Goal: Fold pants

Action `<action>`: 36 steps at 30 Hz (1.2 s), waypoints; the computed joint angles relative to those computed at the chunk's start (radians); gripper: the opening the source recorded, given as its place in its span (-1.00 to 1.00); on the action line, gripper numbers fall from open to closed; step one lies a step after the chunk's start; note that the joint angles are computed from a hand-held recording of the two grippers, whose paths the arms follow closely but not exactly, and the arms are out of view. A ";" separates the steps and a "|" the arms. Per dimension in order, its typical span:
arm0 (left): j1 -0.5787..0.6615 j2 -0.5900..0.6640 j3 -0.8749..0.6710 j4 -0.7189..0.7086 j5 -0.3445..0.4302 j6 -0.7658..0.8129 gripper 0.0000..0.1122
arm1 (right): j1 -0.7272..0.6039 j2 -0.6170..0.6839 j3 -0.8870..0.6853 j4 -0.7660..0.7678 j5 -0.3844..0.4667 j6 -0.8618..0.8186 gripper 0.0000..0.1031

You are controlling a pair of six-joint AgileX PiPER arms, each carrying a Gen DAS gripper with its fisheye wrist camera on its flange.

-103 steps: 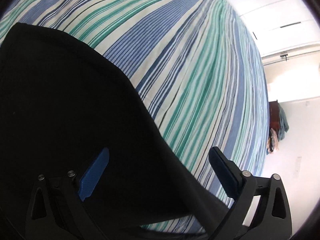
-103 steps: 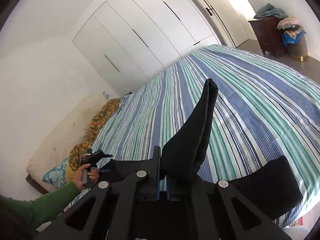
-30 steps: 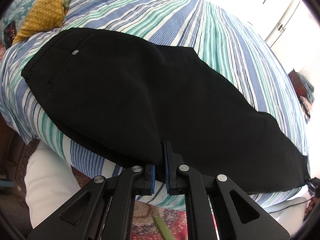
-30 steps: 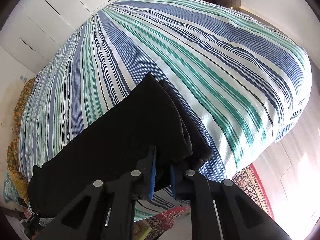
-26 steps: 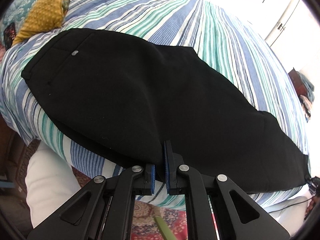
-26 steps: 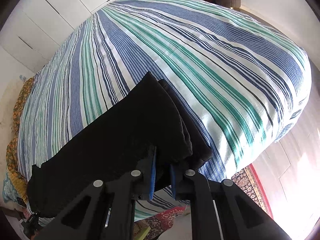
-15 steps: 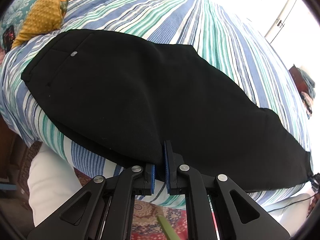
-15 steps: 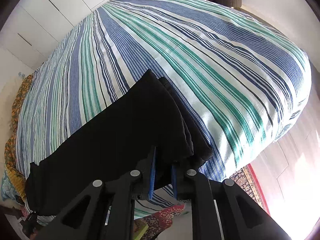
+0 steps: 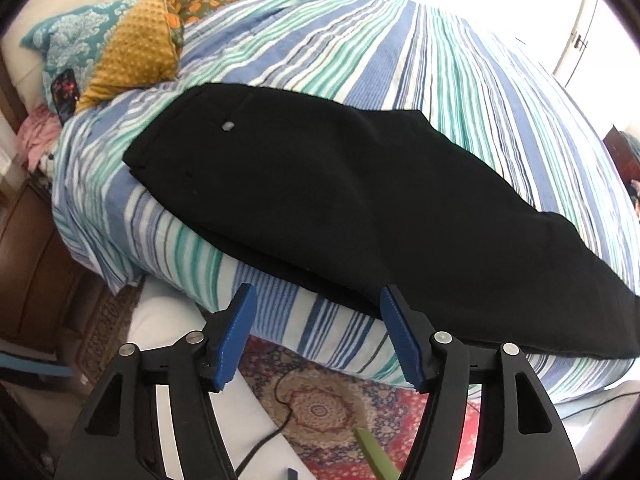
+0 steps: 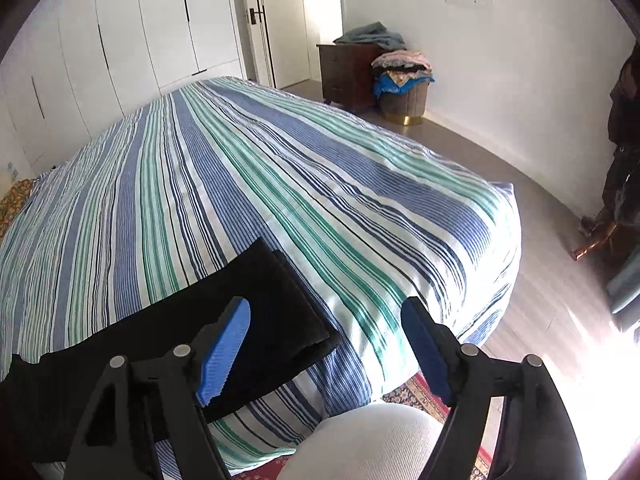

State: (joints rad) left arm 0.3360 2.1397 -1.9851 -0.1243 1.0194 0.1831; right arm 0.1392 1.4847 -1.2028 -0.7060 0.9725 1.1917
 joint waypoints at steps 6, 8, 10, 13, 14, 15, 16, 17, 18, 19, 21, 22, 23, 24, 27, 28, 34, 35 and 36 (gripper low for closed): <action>-0.048 -0.015 -0.018 -0.018 -0.051 0.053 0.28 | -0.012 0.056 -0.052 0.062 -0.023 -0.101 0.64; -0.069 -0.007 -0.021 -0.079 -0.063 0.112 0.28 | -0.038 0.063 -0.056 0.123 -0.060 -0.155 0.64; -0.087 0.009 -0.019 -0.107 -0.075 0.175 0.28 | -0.083 0.050 -0.041 0.229 -0.131 -0.240 0.63; -0.129 0.074 -0.071 -0.066 -0.037 0.193 0.28 | -0.219 0.037 -0.043 0.457 -0.226 -0.421 0.63; -0.143 0.099 -0.091 -0.034 -0.015 0.182 0.28 | -0.273 0.045 -0.060 0.537 -0.231 -0.488 0.63; -0.155 0.122 -0.119 -0.005 0.011 0.166 0.28 | -0.331 0.054 -0.078 0.624 -0.229 -0.561 0.63; -0.161 0.136 -0.127 0.017 0.026 0.156 0.28 | -0.384 0.065 -0.096 0.708 -0.220 -0.628 0.63; -0.160 0.123 -0.099 0.020 0.014 0.159 0.28 | -0.436 0.085 -0.124 0.803 -0.190 -0.704 0.63; -0.161 0.105 -0.065 0.021 -0.007 0.159 0.28 | -0.482 0.106 -0.145 0.895 -0.155 -0.773 0.63; -0.160 0.094 -0.051 0.022 -0.012 0.159 0.28 | -0.517 0.119 -0.152 0.974 -0.126 -0.823 0.62; -0.158 0.094 -0.057 0.029 -0.004 0.152 0.28 | -0.567 0.120 -0.116 1.127 -0.094 -0.872 0.62; -0.155 0.093 -0.056 0.029 -0.001 0.150 0.28 | -0.588 0.106 -0.066 1.227 -0.099 -0.910 0.62; -0.154 0.092 -0.055 0.030 0.001 0.148 0.28 | -0.596 0.093 -0.020 1.303 -0.110 -0.932 0.62; -0.159 0.093 -0.048 0.034 -0.006 0.143 0.28 | -0.595 0.083 0.016 1.339 -0.123 -0.936 0.62; -0.172 0.090 -0.039 0.050 -0.012 0.132 0.28 | -0.555 0.090 0.025 1.209 -0.187 -0.871 0.62; -0.172 0.093 -0.043 0.051 -0.011 0.134 0.28 | -0.553 0.104 0.003 1.152 -0.199 -0.876 0.62; -0.155 0.105 -0.066 0.044 -0.001 0.122 0.28 | -0.640 0.380 -0.252 1.293 0.025 -1.225 0.39; -0.152 0.096 -0.050 0.041 -0.008 0.123 0.28 | -0.649 0.418 -0.282 1.320 0.079 -1.253 0.35; -0.150 0.091 -0.040 0.040 -0.012 0.125 0.28 | -0.653 0.440 -0.298 1.344 0.118 -1.280 0.24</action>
State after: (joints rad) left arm 0.1862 2.2306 -2.0249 -0.0848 1.0072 0.3077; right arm -0.5141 1.9245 -1.5013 0.6383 1.0908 -0.0887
